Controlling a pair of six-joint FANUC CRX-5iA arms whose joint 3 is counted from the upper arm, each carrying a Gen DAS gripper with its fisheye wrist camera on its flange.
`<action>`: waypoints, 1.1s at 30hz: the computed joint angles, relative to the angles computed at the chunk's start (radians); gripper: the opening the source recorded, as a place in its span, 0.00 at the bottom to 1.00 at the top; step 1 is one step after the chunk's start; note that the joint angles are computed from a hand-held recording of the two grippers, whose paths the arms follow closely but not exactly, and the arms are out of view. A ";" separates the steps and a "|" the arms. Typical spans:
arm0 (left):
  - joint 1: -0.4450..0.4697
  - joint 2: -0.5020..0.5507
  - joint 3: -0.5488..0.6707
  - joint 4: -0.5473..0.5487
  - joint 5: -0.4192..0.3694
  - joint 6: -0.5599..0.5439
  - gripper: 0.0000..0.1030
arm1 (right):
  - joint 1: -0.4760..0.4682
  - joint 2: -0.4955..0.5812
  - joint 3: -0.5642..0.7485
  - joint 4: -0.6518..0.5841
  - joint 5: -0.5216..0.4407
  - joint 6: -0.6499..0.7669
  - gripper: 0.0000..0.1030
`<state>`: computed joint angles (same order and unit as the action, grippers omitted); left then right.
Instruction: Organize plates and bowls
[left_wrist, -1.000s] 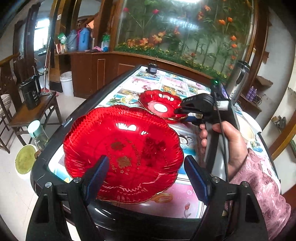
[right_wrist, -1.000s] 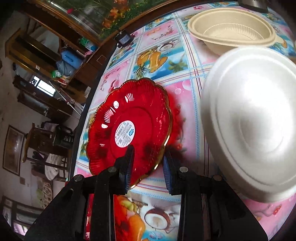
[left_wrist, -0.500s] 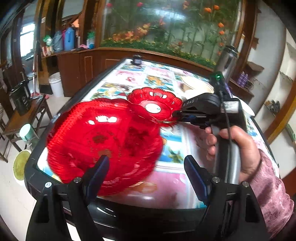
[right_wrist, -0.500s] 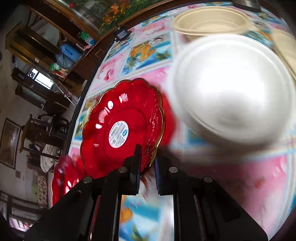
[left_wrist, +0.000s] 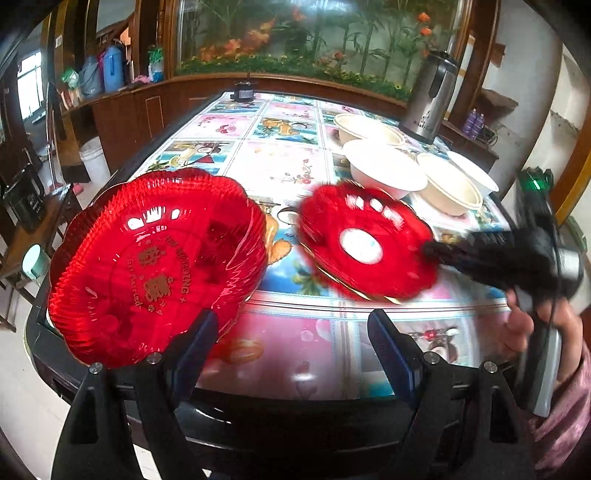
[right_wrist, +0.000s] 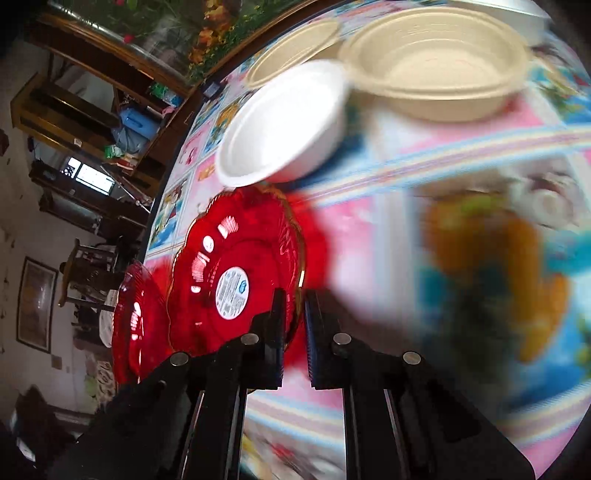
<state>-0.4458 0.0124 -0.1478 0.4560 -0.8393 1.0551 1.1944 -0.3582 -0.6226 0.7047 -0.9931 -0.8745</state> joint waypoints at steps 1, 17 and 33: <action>-0.001 -0.004 0.000 0.007 0.000 -0.003 0.81 | 0.027 -0.018 -0.007 0.000 -0.036 -0.011 0.08; -0.122 0.281 0.333 0.027 -0.231 0.125 0.81 | 0.362 -0.240 -0.170 0.086 -0.333 -0.306 0.08; -0.145 0.456 0.513 0.034 -0.424 0.280 0.12 | 0.403 -0.296 -0.239 0.129 -0.336 -0.407 0.08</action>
<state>-0.5905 0.4686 0.3656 0.4898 -1.2630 1.3351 1.5976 -0.6544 -0.8617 0.8334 -1.3286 -1.2820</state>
